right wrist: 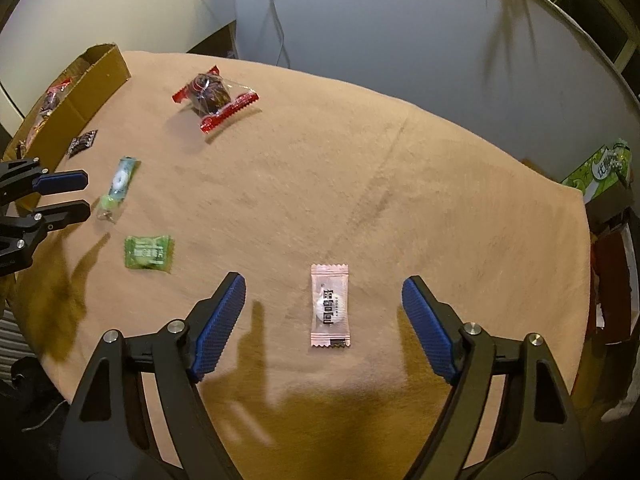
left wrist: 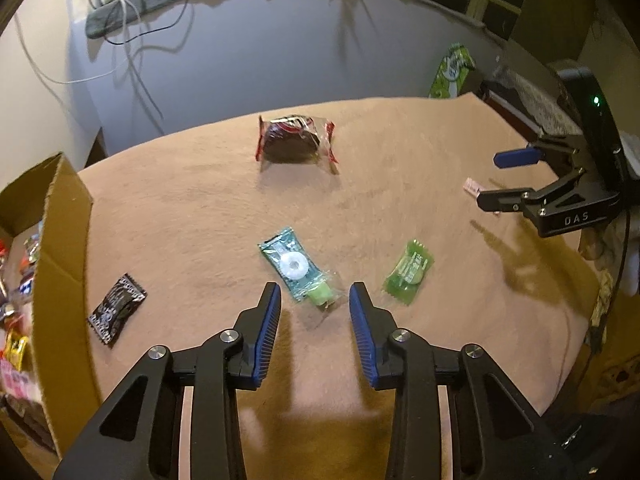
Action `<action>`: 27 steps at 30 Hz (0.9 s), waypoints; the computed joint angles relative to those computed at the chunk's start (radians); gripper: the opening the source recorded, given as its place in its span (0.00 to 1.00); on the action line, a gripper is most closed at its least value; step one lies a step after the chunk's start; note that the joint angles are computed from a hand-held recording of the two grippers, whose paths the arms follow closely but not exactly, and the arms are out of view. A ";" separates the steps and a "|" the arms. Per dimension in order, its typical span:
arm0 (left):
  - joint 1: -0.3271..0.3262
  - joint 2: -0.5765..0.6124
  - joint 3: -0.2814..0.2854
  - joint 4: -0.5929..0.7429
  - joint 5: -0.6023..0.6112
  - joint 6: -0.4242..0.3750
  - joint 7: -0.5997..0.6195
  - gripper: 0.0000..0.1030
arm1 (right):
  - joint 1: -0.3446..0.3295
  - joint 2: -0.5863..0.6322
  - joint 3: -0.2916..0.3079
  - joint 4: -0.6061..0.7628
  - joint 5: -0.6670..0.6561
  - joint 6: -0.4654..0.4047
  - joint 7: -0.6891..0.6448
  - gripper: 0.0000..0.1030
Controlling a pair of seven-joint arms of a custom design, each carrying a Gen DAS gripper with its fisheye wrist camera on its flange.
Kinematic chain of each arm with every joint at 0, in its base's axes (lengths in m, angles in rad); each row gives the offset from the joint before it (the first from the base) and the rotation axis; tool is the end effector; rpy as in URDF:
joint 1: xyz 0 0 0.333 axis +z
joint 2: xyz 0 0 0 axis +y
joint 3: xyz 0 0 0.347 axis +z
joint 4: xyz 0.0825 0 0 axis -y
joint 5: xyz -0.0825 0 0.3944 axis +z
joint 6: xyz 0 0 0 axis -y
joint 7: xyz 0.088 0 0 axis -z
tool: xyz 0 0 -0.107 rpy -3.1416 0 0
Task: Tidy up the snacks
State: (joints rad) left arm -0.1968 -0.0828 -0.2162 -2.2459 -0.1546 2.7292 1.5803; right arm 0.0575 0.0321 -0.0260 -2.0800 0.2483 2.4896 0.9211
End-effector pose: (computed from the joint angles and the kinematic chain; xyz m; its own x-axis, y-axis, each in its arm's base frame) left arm 0.5129 -0.2210 0.4894 -0.3256 -0.9397 0.1050 -0.8183 0.2244 -0.5291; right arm 0.5950 0.0176 0.4775 0.4817 -0.8752 0.0434 -0.7928 -0.4564 -0.4039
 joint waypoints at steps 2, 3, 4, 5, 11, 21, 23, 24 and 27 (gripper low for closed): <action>0.000 0.009 -0.004 0.006 0.021 -0.006 -0.003 0.31 | -0.001 0.002 0.000 0.000 -0.001 -0.004 -0.004 0.79; -0.001 0.014 -0.006 0.010 0.036 -0.009 -0.007 0.31 | -0.002 0.004 0.000 0.001 0.000 -0.010 -0.007 0.78; -0.001 0.021 -0.008 0.014 0.053 -0.012 -0.014 0.31 | -0.001 0.007 0.001 0.003 -0.005 -0.013 -0.005 0.76; -0.002 0.026 -0.009 0.019 0.064 -0.015 -0.019 0.30 | -0.001 0.008 0.001 0.002 -0.010 -0.015 -0.005 0.73; -0.009 0.049 -0.010 0.034 0.136 -0.017 -0.059 0.28 | -0.002 0.014 0.002 -0.002 -0.043 -0.019 0.012 0.63; -0.015 0.056 -0.008 0.031 0.207 0.013 -0.110 0.18 | -0.010 0.014 0.003 -0.004 -0.020 -0.054 -0.002 0.35; -0.017 0.057 -0.008 0.030 0.196 0.018 -0.105 0.16 | -0.011 0.014 0.002 -0.004 -0.013 -0.055 -0.006 0.26; -0.017 0.057 -0.008 0.029 0.198 0.020 -0.107 0.15 | -0.012 0.013 0.001 -0.004 -0.007 -0.059 -0.009 0.24; -0.019 0.055 -0.009 0.025 0.203 0.028 -0.111 0.12 | -0.013 0.010 -0.001 -0.003 0.007 -0.065 -0.012 0.20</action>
